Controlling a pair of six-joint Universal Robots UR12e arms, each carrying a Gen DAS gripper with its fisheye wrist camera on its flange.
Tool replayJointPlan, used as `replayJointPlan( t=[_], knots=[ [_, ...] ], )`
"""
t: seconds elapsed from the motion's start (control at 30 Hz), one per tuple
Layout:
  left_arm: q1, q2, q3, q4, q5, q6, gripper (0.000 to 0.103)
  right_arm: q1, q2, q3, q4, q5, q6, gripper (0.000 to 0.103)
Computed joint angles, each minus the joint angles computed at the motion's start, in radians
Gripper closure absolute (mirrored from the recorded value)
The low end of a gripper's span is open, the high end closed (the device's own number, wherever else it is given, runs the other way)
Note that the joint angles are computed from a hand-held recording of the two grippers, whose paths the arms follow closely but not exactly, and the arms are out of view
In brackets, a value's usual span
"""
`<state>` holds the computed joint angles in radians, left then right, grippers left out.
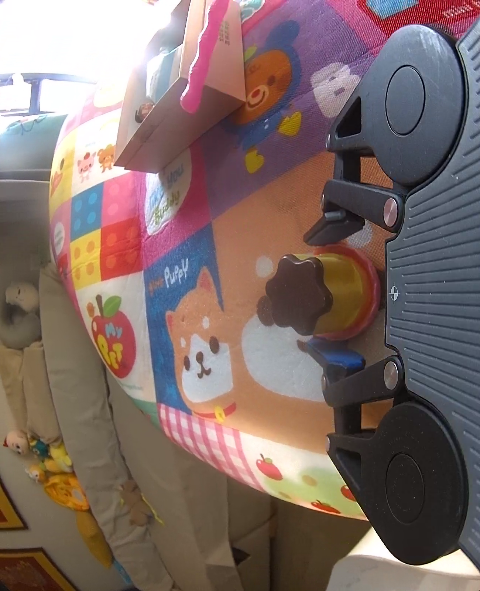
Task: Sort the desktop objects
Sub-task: 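Grasp the yellow pudding toy with the left tool while the right tool holds the basket, then lower the pudding toy into the pink box with the left tool while the right tool drops the basket in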
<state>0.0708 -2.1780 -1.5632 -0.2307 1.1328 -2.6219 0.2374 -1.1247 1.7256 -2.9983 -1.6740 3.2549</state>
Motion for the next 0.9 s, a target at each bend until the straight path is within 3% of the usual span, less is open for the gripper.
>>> replayJointPlan(
  t=[0.13,0.27,0.37,0.43,0.53,0.63,0.7,0.77,0.9],
  knots=[
    [-0.006,0.025,-0.014,-0.003,-0.065,0.035,0.042,-0.01,-0.054,0.074,-0.097,-0.065,0.061,0.019],
    [-0.014,0.043,0.013,-0.044,-0.239,0.025,0.042,-0.014,-0.088,0.126,-0.206,-0.164,0.101,0.019],
    [-0.043,0.031,0.054,-0.026,-0.324,0.019,0.042,-0.018,-0.099,0.149,-0.262,-0.218,0.122,0.019],
    [-0.07,0.008,0.082,0.055,-0.332,-0.006,0.042,-0.023,-0.102,0.156,-0.278,-0.238,0.132,0.019],
    [-0.114,-0.05,0.157,0.158,-0.333,-0.12,0.041,-0.031,-0.104,0.161,-0.276,-0.245,0.151,0.019],
    [-0.141,-0.079,0.214,0.118,-0.286,-0.152,0.034,-0.033,-0.099,0.155,-0.257,-0.278,0.169,0.019],
    [-0.136,-0.078,0.21,0.111,-0.285,-0.153,0.025,-0.034,-0.1,0.159,-0.252,-0.307,0.188,0.019],
    [-0.121,-0.067,0.184,0.106,-0.306,-0.135,0.017,-0.039,-0.099,0.162,-0.254,-0.317,0.209,0.019],
    [-0.095,-0.025,0.109,0.041,-0.306,-0.055,0.014,-0.062,-0.072,0.129,-0.24,-0.306,0.254,0.019]
  ],
)
